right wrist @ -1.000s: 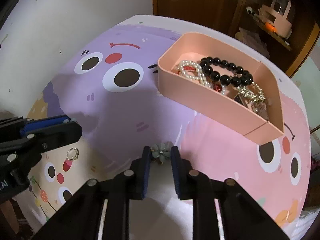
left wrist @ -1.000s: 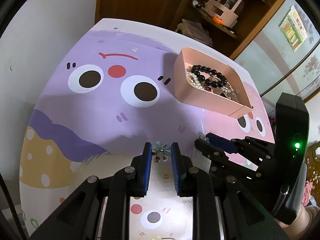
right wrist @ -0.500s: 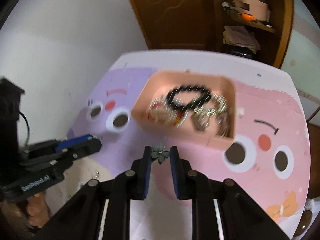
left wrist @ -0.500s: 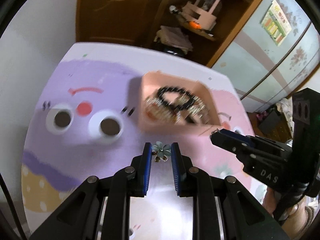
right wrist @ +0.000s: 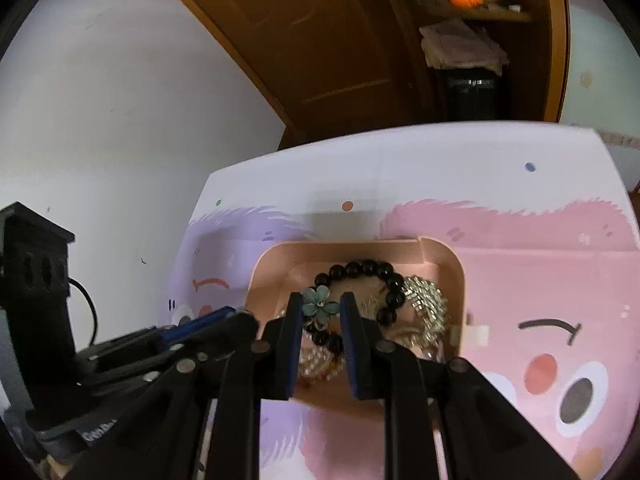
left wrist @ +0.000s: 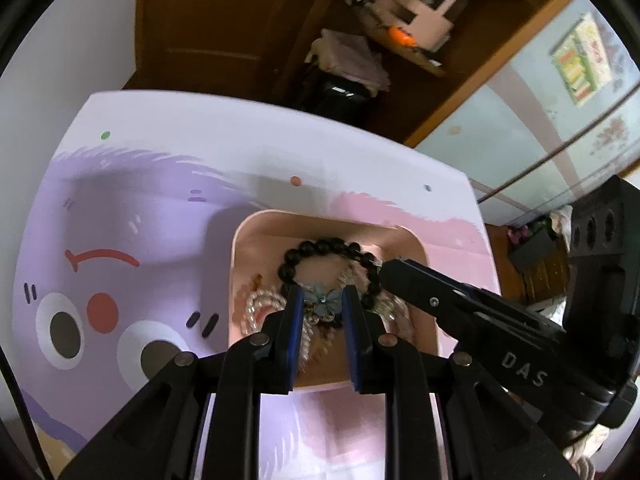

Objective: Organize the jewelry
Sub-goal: 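Carry the flower earrings into the pink box and open the left tool, then lift the left tool up and away from the pink box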

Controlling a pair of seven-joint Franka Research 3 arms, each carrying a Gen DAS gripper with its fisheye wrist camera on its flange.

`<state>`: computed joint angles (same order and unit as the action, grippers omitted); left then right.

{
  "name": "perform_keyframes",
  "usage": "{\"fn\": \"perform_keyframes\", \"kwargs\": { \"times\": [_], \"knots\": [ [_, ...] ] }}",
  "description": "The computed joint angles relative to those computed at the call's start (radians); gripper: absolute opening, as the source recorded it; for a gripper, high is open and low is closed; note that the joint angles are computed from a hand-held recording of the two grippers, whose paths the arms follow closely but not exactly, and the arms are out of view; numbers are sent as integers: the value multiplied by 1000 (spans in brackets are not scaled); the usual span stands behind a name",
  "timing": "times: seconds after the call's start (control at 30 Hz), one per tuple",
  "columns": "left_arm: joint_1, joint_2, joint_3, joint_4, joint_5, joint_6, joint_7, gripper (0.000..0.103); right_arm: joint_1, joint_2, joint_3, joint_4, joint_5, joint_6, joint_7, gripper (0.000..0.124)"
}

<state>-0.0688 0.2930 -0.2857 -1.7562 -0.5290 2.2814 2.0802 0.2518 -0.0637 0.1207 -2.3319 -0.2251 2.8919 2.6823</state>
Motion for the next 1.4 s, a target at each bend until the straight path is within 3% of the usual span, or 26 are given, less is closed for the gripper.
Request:
{"fn": "perform_keyframes", "kwargs": {
  "times": [0.33,0.5,0.77,1.0,1.13,1.4],
  "knots": [
    [-20,60,-7,11,99,82,-89,17,29,69,-36,10,153,40,-75,19],
    [-14,48,-18,-10,111,128,-83,23,45,82,-31,1,441,77,-290,22],
    [2,-2,-23,-52,76,146,-46,24,33,18,-28,-44,268,64,-139,26],
    [-4,-96,4,-132,59,158,0,34,9,-32,13,-67,180,31,-67,26],
    [-7,-162,30,-202,46,173,36,41,-5,-67,53,-69,86,-26,7,26],
    [-20,-312,105,-373,33,175,142,43,27,-130,121,-82,-26,-155,100,26]
  ]
}}
